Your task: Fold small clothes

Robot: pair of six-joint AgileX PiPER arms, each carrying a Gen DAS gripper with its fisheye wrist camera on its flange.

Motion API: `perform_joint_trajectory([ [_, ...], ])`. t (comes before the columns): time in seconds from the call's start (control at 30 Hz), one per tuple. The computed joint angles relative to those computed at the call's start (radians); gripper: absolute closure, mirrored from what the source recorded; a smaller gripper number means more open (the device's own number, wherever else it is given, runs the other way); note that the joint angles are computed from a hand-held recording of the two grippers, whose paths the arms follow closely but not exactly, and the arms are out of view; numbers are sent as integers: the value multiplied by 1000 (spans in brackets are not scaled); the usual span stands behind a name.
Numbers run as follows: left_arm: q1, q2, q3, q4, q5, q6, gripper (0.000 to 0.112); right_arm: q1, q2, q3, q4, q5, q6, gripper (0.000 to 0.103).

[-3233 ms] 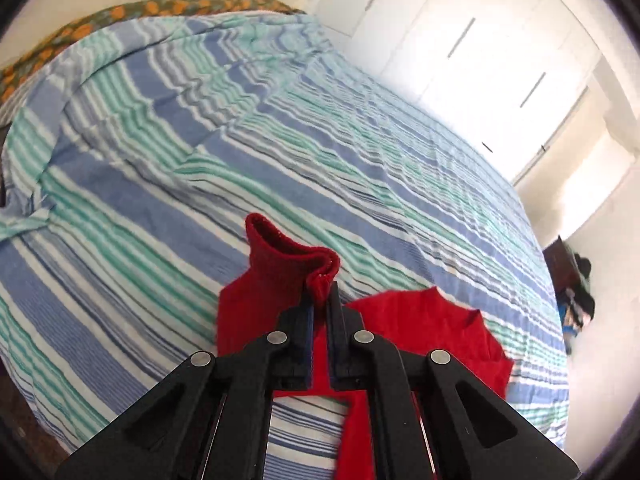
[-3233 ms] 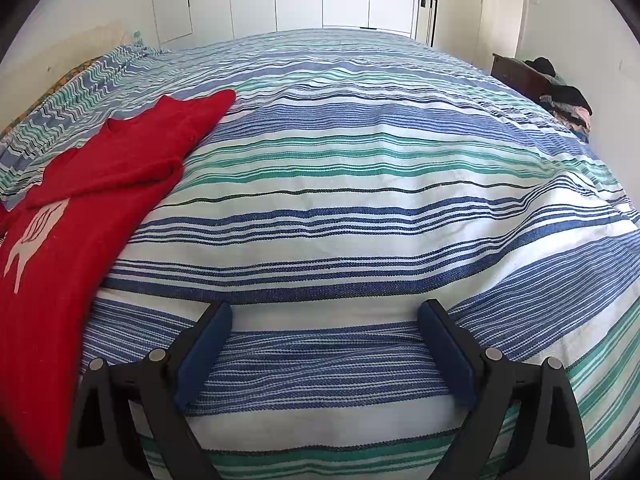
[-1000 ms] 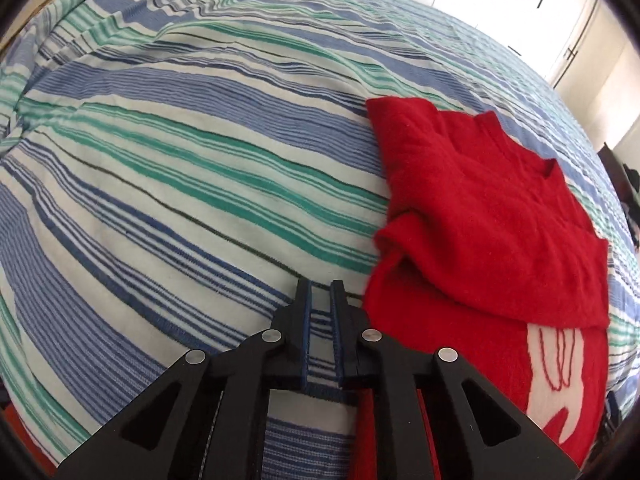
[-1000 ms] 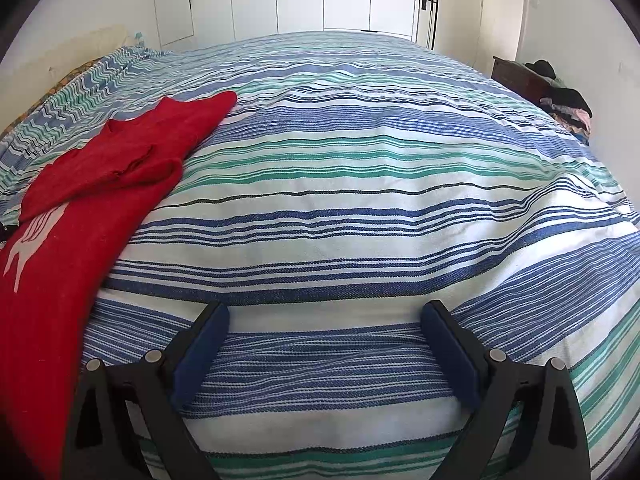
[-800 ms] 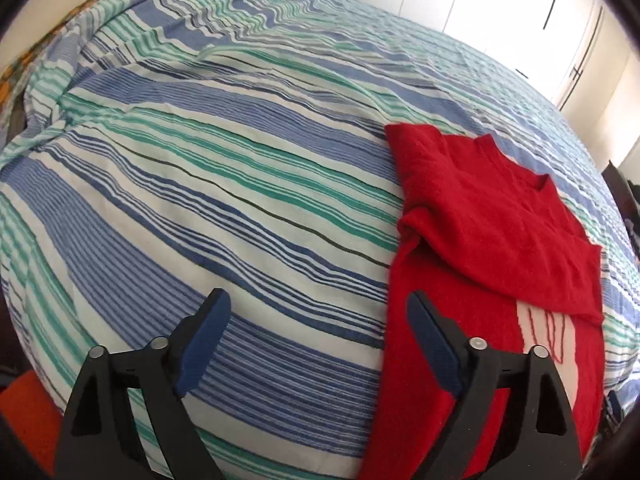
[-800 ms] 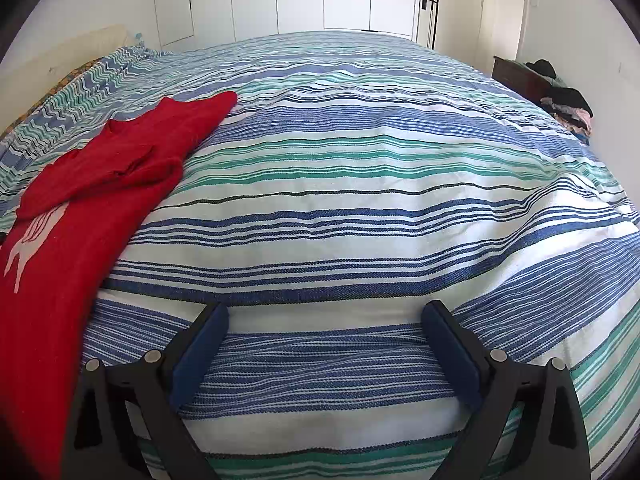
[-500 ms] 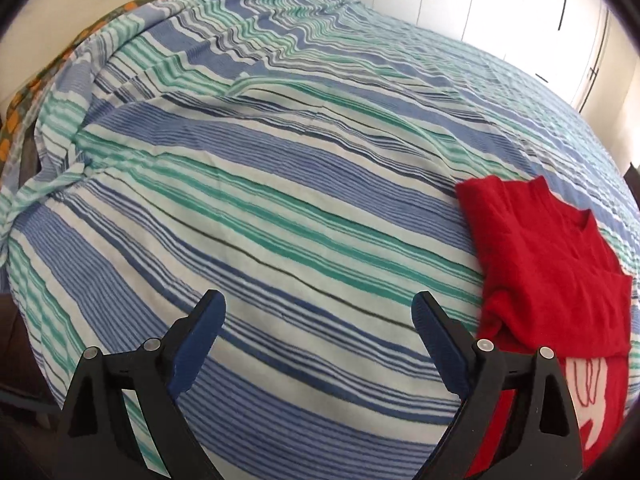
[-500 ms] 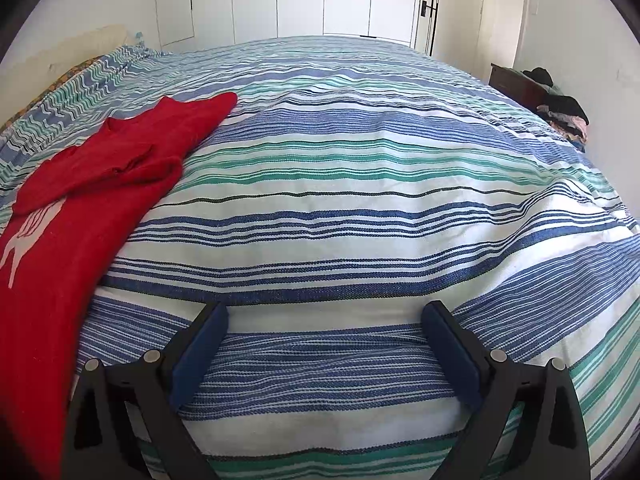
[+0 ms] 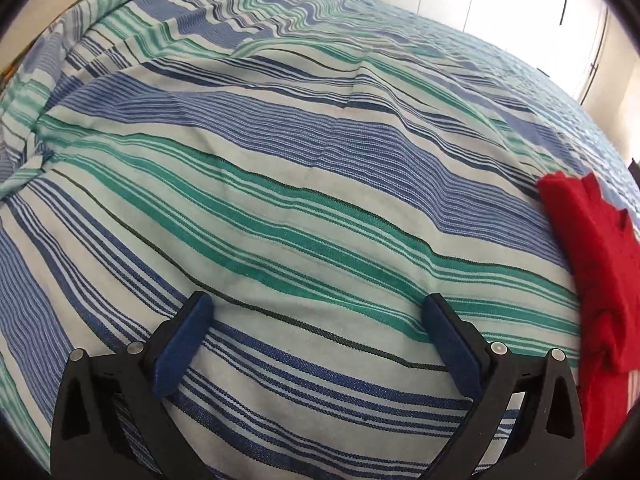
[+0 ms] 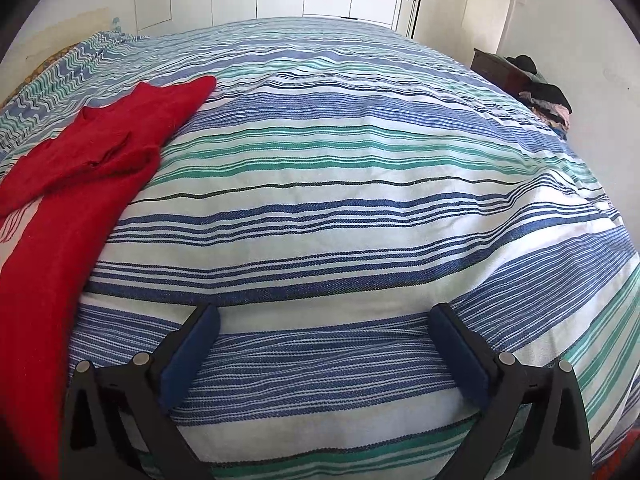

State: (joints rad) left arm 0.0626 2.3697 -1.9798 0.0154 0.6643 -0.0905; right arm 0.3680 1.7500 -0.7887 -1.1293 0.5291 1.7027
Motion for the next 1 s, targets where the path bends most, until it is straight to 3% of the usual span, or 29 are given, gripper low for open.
perform_joint_trajectory([
  [0.53, -4, 25, -41, 24, 23, -15, 10, -37, 21, -111, 337, 65, -312, 1],
  [1.0, -5, 24, -41, 26, 24, -17, 10, -35, 90, -281, 583, 282, -425, 1],
])
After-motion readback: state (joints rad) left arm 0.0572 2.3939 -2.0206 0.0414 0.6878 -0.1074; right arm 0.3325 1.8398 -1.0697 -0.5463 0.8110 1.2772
